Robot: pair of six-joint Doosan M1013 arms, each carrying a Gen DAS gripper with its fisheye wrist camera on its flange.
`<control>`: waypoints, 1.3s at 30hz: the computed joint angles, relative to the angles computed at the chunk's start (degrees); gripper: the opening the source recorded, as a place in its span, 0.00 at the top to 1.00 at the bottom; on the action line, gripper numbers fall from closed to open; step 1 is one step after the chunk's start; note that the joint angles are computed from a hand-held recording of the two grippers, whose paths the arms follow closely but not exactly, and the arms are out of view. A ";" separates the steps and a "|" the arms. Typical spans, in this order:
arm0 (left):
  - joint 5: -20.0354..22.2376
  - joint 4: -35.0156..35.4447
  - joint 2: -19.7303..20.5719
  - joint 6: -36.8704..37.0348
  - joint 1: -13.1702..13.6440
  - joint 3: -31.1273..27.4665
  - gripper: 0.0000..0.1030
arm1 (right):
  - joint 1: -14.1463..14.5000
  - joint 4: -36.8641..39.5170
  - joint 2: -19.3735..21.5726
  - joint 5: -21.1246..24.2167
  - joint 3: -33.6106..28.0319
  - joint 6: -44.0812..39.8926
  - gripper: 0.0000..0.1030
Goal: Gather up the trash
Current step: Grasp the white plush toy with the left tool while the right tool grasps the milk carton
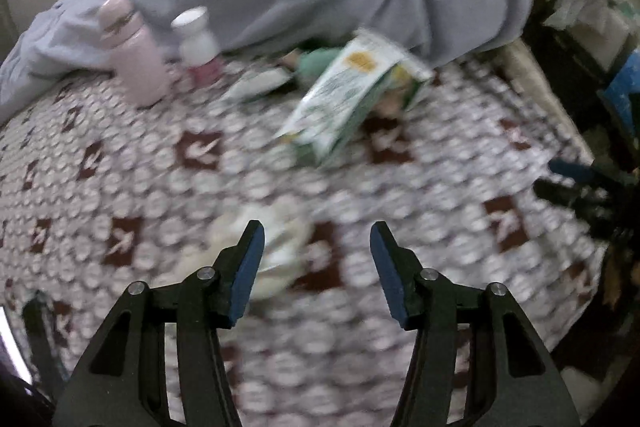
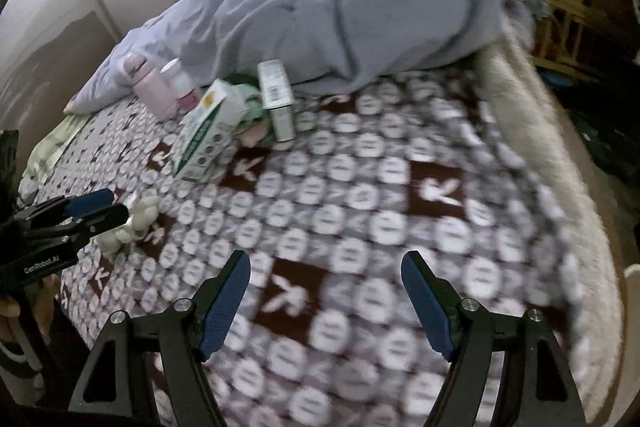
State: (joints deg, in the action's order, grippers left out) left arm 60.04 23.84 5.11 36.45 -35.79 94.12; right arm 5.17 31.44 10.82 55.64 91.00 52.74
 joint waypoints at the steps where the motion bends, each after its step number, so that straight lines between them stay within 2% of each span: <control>1: 0.32 -0.43 -0.24 0.52 0.40 0.54 0.45 | 0.65 -0.06 0.28 0.20 -0.30 0.07 0.27; 4: 1.95 -1.44 -0.59 2.49 1.36 2.15 0.45 | 2.52 -0.41 1.09 0.71 -1.27 0.21 0.27; 11: 6.82 4.88 2.31 7.83 0.31 2.30 0.42 | 6.40 -1.06 3.10 0.58 -3.74 1.64 0.26; 13: 7.12 6.18 2.68 7.78 0.42 2.46 0.42 | 7.46 -1.14 3.78 0.73 -4.63 2.41 0.26; 15: 6.49 5.89 2.47 6.55 1.51 2.89 0.47 | 8.49 -1.22 4.52 0.76 -5.57 3.02 0.26; 16: 5.89 5.46 2.16 5.48 2.30 3.17 0.68 | 9.00 -1.30 4.93 0.56 -6.04 3.39 0.26; 20: 1.28 0.36 -0.60 1.93 6.35 4.72 0.71 | 10.67 -2.27 7.24 0.88 -8.82 6.88 0.26; 25: -1.51 -1.65 -3.58 -3.78 9.01 6.80 0.72 | 13.22 -5.33 10.25 -1.48 -12.21 12.90 0.26; 28: -2.74 -1.85 -4.42 -4.23 9.47 7.43 0.72 | 14.84 -5.82 12.14 -1.65 -14.50 12.78 0.26; 30: -3.48 -1.88 -4.84 -4.85 9.61 7.88 0.72 | 15.57 -4.56 13.79 0.47 -16.47 10.52 0.26; 33: -4.15 -1.88 -5.21 -6.11 9.83 8.50 0.72 | 17.20 -7.62 15.56 2.19 -18.69 10.56 0.26; 39: -5.89 -2.98 -5.04 -5.97 10.73 9.07 0.72 | 18.61 -12.11 15.88 -1.10 -18.41 12.13 0.27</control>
State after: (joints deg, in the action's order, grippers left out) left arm 54.15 20.86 0.07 30.48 -25.07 103.19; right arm 23.78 19.34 26.70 54.54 72.60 64.87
